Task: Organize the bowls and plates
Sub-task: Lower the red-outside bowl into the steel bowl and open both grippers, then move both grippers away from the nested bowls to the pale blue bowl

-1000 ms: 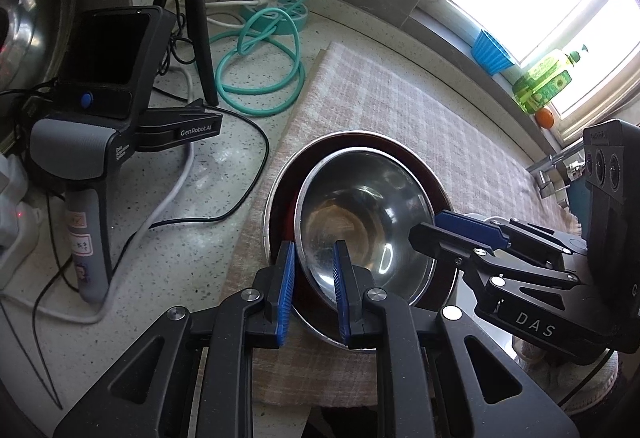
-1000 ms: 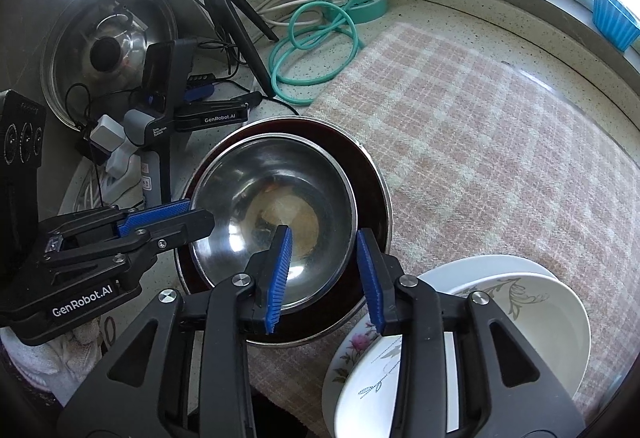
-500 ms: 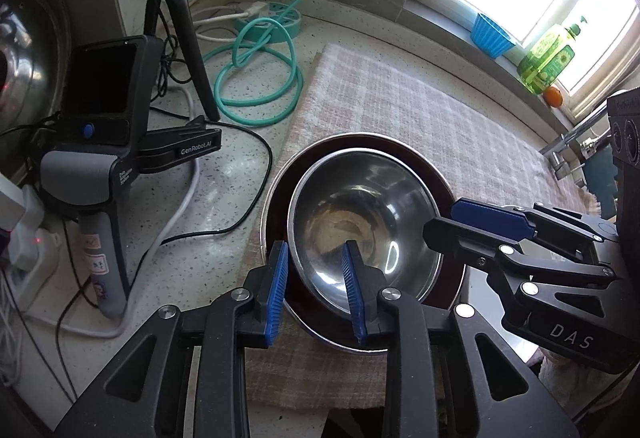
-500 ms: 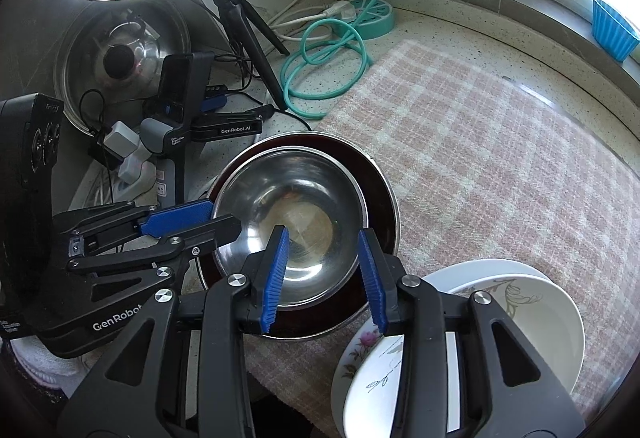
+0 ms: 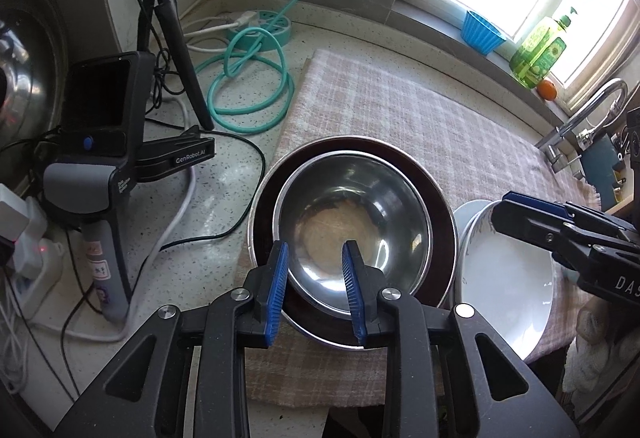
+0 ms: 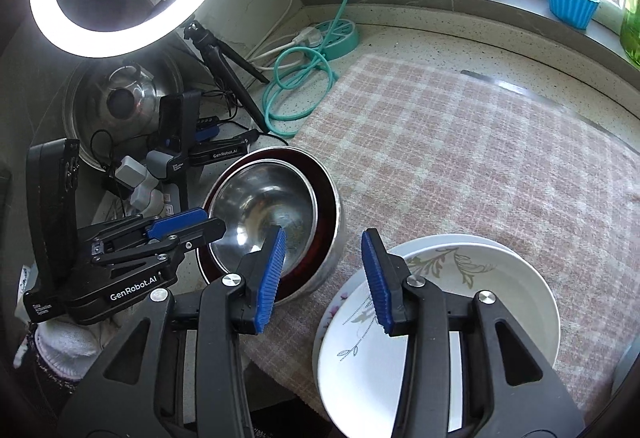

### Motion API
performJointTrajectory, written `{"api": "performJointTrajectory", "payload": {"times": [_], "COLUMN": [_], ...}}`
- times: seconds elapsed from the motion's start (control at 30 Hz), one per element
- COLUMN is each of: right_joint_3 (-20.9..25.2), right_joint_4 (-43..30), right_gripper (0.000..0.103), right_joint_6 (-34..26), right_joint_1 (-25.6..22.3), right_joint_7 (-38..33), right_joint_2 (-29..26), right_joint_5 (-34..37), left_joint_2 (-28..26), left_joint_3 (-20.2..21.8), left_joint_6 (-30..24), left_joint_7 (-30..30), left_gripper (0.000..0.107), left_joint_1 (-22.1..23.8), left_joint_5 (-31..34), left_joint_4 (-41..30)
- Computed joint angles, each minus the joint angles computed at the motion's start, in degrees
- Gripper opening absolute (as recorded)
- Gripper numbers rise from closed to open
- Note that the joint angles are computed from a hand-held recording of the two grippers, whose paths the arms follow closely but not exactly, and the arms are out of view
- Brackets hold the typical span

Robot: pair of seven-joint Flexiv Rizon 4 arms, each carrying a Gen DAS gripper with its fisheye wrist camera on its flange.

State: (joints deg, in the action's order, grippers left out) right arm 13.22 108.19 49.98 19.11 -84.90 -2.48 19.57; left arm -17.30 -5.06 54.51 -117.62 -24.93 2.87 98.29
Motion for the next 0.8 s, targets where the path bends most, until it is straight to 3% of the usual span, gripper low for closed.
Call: {"api": "performJointTrajectory", "payload": {"times": [0.27, 0.43, 0.57, 0.67, 0.8], "right_joint_3": [-2.3, -4.7, -6.7, -8.1, -10.8], "right_joint_4": [5.0, 10.1, 13.7, 16.2, 18.0], "right_gripper": [0.041, 0.055, 0.056, 0.065, 0.065], "right_joint_6": [1.5, 3.3, 3.4, 3.6, 3.0], "right_joint_1": [-3.0, -5.2, -7.7, -9.9, -12.4], "right_joint_7": [1.0, 3.9, 6.5, 8.6, 9.3], "right_joint_2": [7.1, 12.8, 17.0, 19.6, 22.2], "right_joint_5": [4.4, 4.4, 1.4, -1.6, -3.0], "left_joint_2": [-0.3, -0.5, -1.1, -2.0, -3.8], "left_joint_3": [-0.6, -0.7, -1.2, -1.6, -2.1], "left_joint_6": [1.2, 2.3, 3.8, 4.4, 4.7], "left_joint_7": [-0.4, -1.8, -2.5, -2.8, -3.0], "left_gripper": [0.026, 0.026, 0.026, 0.026, 0.028], "left_joint_1": [0.0, -0.5, -1.1, -2.0, -3.5], "left_joint_5": [-1.9, -2.4, -3.1, -3.4, -3.4], "left_joint_4": [0.3, -0.1, -1.1, -2.5, -5.1]}}
